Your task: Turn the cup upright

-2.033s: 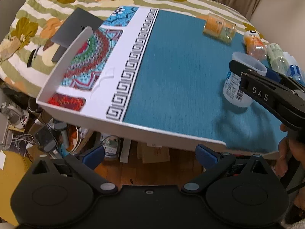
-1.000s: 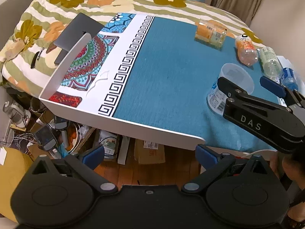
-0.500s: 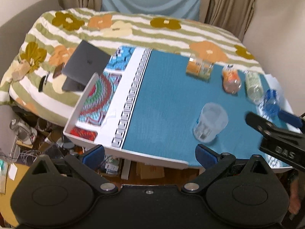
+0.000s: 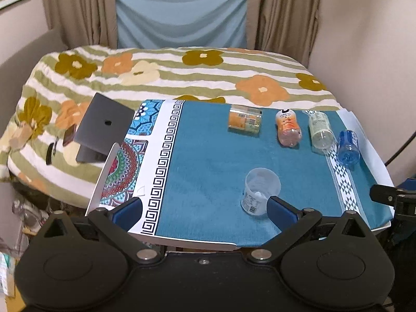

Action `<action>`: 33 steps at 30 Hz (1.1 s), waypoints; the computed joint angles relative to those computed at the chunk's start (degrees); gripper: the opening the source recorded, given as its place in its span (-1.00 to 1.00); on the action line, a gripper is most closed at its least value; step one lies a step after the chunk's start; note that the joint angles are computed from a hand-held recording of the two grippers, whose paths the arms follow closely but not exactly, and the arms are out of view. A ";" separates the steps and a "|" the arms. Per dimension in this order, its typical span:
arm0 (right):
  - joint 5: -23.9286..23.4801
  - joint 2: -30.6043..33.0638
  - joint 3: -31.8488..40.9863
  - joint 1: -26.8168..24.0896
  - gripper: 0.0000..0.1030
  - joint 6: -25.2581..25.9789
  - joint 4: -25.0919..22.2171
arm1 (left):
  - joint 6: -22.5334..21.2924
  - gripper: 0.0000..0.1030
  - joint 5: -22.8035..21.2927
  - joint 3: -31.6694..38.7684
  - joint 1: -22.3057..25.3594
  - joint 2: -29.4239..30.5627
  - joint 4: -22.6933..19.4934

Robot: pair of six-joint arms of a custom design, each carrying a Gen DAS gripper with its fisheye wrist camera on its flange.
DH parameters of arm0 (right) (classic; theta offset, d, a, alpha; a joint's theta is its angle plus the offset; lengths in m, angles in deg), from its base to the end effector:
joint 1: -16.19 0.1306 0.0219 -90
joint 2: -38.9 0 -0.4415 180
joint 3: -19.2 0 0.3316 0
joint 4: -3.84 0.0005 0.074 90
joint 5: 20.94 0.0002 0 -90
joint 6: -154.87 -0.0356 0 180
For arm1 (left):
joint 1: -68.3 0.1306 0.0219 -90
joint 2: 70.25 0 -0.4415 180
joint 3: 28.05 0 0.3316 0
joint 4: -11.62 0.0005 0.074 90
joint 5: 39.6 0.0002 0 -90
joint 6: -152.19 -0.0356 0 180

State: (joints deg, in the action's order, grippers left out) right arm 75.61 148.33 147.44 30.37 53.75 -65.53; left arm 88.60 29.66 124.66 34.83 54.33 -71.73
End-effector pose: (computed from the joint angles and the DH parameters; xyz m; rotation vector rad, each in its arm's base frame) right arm 0.5363 0.1308 0.5693 -0.0152 2.4461 0.0554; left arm 0.5288 -0.3351 0.5622 0.0107 2.4467 0.0055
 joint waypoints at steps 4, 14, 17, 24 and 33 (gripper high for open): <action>1.03 -1.49 -2.20 -0.32 1.00 -1.02 -0.53 | -0.69 1.00 -0.47 -4.00 -0.77 -1.60 2.76; 1.56 -3.05 -5.66 -0.10 1.00 -3.52 -0.13 | -1.03 1.00 -1.01 -6.14 -1.07 -2.43 4.08; 1.84 -3.03 -5.61 0.07 1.00 -3.88 -0.18 | -1.56 1.00 -1.20 -6.12 -1.08 -2.46 4.42; 1.82 -3.02 -5.62 0.31 1.00 -4.18 -0.04 | -2.76 1.00 -1.27 -6.33 -1.31 -2.48 5.02; 2.61 -2.73 -4.93 0.50 1.00 -4.26 -0.21 | -3.06 1.00 -0.87 -6.91 -1.23 -2.73 5.40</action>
State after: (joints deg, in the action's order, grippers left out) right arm 78.22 145.60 142.50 30.86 49.49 -65.74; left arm 85.54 28.79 117.75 33.60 51.60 -66.34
